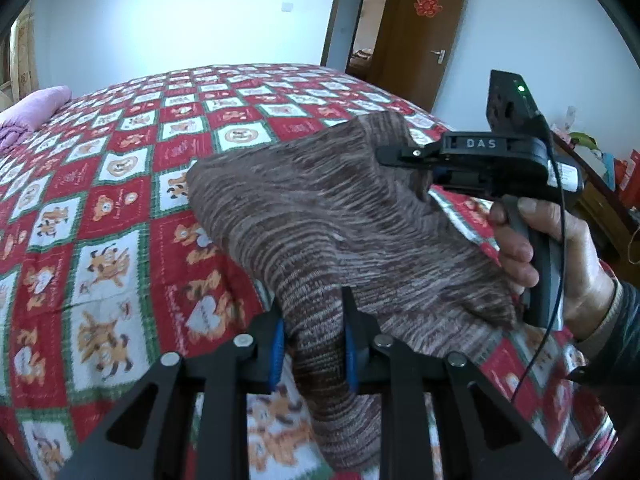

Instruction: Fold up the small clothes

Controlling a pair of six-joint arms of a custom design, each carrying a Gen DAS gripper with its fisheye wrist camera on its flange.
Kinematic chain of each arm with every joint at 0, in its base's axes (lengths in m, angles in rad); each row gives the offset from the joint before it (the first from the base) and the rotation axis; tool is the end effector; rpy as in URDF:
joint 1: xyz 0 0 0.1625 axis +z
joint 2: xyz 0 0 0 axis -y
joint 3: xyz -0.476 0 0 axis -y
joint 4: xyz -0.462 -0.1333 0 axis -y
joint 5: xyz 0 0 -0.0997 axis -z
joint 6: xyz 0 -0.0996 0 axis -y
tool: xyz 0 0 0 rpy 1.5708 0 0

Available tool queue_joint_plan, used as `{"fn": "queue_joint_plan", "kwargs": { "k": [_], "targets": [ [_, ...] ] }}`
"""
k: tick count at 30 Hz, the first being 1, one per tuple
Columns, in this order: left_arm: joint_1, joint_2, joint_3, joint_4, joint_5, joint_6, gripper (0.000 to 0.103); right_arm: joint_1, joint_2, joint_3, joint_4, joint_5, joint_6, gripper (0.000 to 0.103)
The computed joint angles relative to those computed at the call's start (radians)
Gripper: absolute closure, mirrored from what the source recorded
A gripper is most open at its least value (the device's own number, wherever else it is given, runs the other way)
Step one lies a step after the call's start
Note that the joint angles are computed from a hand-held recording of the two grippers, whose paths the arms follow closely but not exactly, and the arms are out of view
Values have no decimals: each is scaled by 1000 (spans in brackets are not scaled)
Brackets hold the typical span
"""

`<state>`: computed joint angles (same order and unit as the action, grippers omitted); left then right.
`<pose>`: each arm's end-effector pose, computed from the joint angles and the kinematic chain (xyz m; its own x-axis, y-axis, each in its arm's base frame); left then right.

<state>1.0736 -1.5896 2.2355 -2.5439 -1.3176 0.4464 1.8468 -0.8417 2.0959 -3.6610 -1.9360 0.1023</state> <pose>-0.0924 -0.5021 0.3011 -0.6072 0.7120 -0.3527 0.7913 0.5819 -0.1875 0.2567 -0.5476 0.0901 -0.9845 0.0663 0.1624 -0.0826 0.6416 -0.7625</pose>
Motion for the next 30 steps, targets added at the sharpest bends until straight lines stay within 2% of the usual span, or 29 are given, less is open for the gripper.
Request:
{"fn": "queue_joint_plan", "kwargs": {
  "k": [9,19,30],
  "targets": [
    [4,-129,23,71,-5,7,79,92,44,-17,11,-58,15,81],
    [50,-265,30,143,-2,20,79,166,127,-77,37,-52,33,81],
    [109,-336,8,162,-3,36,79,221,219,-191,114,-24,31,81]
  ]
}}
